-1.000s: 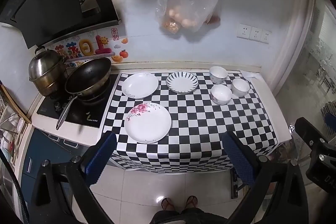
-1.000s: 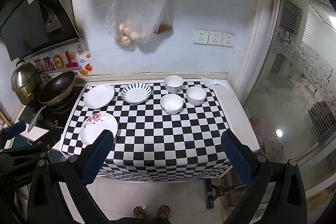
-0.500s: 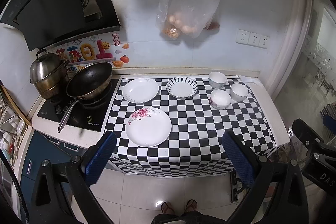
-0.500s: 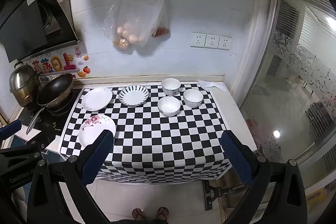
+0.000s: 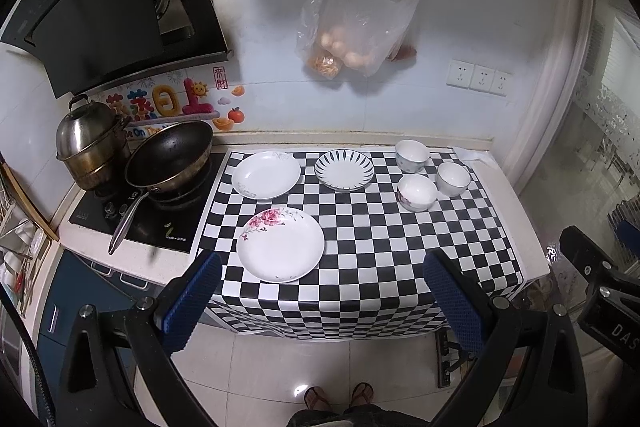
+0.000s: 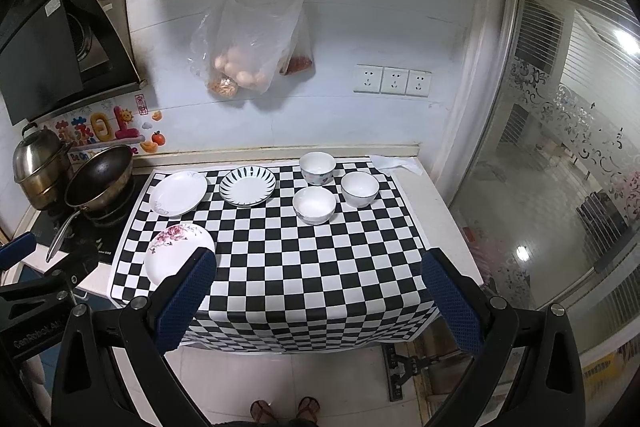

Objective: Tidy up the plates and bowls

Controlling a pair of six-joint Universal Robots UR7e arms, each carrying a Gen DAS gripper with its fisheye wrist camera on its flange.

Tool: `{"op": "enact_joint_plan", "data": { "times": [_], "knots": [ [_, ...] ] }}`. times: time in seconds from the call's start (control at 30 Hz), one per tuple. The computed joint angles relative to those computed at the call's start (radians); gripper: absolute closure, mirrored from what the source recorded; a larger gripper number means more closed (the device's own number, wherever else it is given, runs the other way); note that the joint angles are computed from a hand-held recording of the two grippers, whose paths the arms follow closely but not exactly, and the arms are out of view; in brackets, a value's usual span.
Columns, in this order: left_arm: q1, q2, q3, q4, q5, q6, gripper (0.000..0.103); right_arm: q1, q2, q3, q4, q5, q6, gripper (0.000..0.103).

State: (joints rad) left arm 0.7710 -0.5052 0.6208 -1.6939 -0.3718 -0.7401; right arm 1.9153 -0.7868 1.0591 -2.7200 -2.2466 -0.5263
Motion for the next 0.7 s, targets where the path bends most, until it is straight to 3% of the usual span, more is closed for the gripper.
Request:
{"op": "enact_joint_plan", "data": {
  "times": [0.3,0.4,0.7],
  "knots": [
    [0.001,0.032,-0.07,0.048,-0.001,-0.013,0.0,-0.001,0.002,-0.004,0.004,-0.009,0.0,0.0],
    [-0.002,-0.017,0.028,-0.009,-0.009,-0.007,0.0,-0.001,0.003,-0.005,0.007,-0.012,0.0,0.0],
    [-0.001,-0.03,0.057,-0.036,-0.01,-0.002,0.0,-0.004,0.006,-0.011,0.009,-0.02,0.007,0.0]
  ]
}}
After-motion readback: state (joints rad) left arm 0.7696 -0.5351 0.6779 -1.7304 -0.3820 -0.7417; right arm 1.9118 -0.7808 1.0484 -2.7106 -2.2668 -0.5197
